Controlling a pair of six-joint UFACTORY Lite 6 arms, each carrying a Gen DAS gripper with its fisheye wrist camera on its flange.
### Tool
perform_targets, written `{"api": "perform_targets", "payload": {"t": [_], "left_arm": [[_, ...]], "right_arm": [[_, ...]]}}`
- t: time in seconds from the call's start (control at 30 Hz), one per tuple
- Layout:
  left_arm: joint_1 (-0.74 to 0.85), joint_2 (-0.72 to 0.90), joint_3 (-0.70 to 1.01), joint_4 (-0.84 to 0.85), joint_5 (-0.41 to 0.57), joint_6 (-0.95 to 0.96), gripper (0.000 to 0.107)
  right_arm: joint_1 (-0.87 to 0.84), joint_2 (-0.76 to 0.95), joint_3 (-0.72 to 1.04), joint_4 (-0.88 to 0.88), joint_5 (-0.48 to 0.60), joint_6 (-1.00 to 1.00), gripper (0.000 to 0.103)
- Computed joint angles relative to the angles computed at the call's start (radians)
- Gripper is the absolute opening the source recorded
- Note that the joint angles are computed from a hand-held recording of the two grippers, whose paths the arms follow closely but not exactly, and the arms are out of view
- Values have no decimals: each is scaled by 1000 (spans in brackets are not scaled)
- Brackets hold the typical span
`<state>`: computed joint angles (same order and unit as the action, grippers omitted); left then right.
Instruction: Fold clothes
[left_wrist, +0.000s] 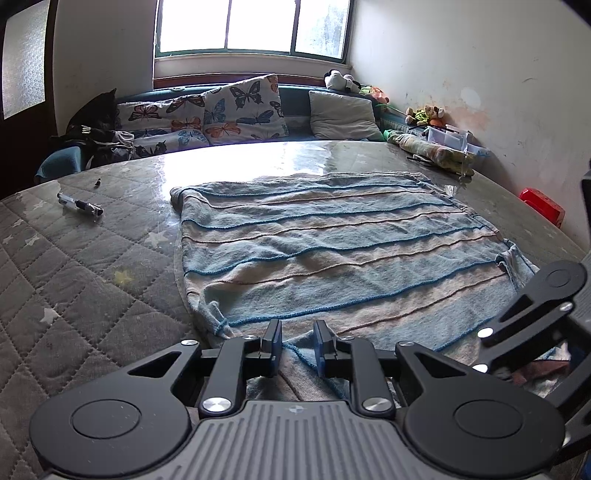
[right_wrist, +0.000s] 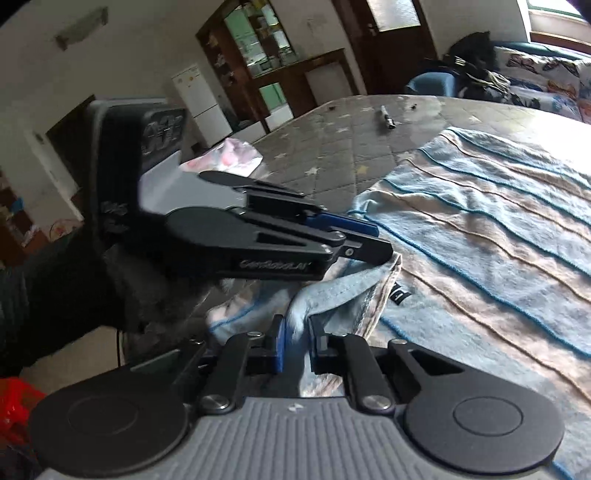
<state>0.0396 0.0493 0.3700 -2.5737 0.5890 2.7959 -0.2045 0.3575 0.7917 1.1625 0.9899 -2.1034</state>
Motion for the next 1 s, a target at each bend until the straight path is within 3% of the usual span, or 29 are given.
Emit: {"api": "perform_targets", "payload": {"t": [0.17,0.27,0.33,0.4,0.63,0.9,1.0], "left_arm": [[-4,3,1,-11,0,7,21],[-8,6,1,-24,1,13,20],[-13,3,-1,-35,-2,20,20],[-17,1,-2,-44,-5,27,21],[-48,-3,-25,-133,18,93,21],[-29,-214,-184,-124,33,106,21],[-28,-284,-231,-97,18,82,21]], "right_arm": [[-56,31,45,-105,76,53,14],[-54,28,15,-79,44,32,21],[-51,25,-7,-55,18,13,20],[-63,1,-30,-61,29,-14,11],[-102,-121,-135,-102,-30,-109,13],[-194,-162,-59,-119,70,-16,15],[-161,-175,-34,-46,44,8,15]]}}
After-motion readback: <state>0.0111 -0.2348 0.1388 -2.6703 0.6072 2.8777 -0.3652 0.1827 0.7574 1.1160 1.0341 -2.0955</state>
